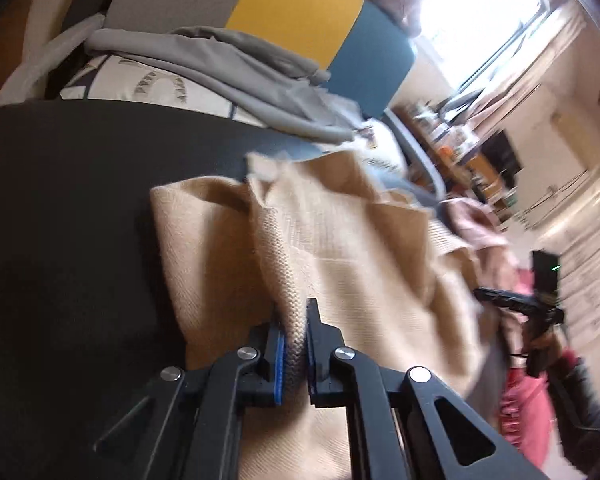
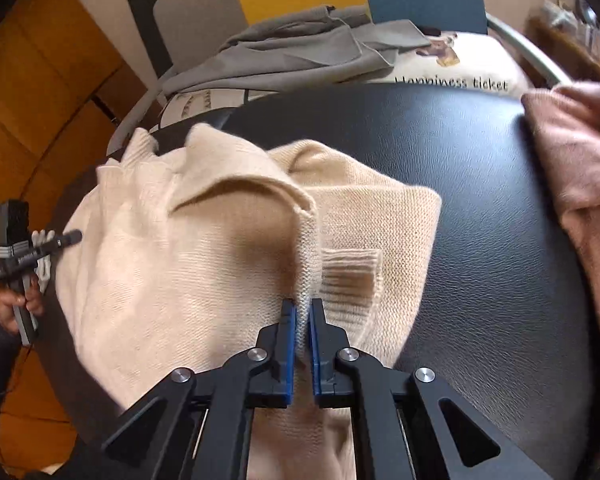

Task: Fold clothes
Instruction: 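Fold the held sweater over with the right tool and release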

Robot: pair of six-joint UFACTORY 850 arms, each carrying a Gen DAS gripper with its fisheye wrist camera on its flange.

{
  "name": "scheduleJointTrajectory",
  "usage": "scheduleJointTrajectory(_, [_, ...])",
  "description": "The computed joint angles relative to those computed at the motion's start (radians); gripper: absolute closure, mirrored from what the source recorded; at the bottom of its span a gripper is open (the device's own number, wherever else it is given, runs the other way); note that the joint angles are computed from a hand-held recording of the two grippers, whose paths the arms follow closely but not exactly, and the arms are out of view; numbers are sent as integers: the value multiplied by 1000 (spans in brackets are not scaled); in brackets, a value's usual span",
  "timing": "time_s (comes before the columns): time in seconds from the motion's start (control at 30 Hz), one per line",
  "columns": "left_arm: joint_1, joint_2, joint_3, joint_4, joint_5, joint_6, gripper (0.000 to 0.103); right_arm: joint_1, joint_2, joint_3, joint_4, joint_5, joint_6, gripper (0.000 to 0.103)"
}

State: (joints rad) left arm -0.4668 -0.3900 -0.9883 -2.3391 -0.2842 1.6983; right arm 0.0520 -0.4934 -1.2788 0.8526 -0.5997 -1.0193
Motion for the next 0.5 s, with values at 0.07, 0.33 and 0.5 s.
scheduleJointTrajectory(0.07, [4,43,47,40,-31,-54,97,-15,43,29,18,-10,-19,97])
scheduleJointTrajectory(0.33, [-3,47,146,-183,-43,70,80,-111,70,151,39,-3,37,99])
scheduleJointTrajectory(0.5, [1,32,172,-372,-181,154,75,-194,79,218,405,-149,-181,93])
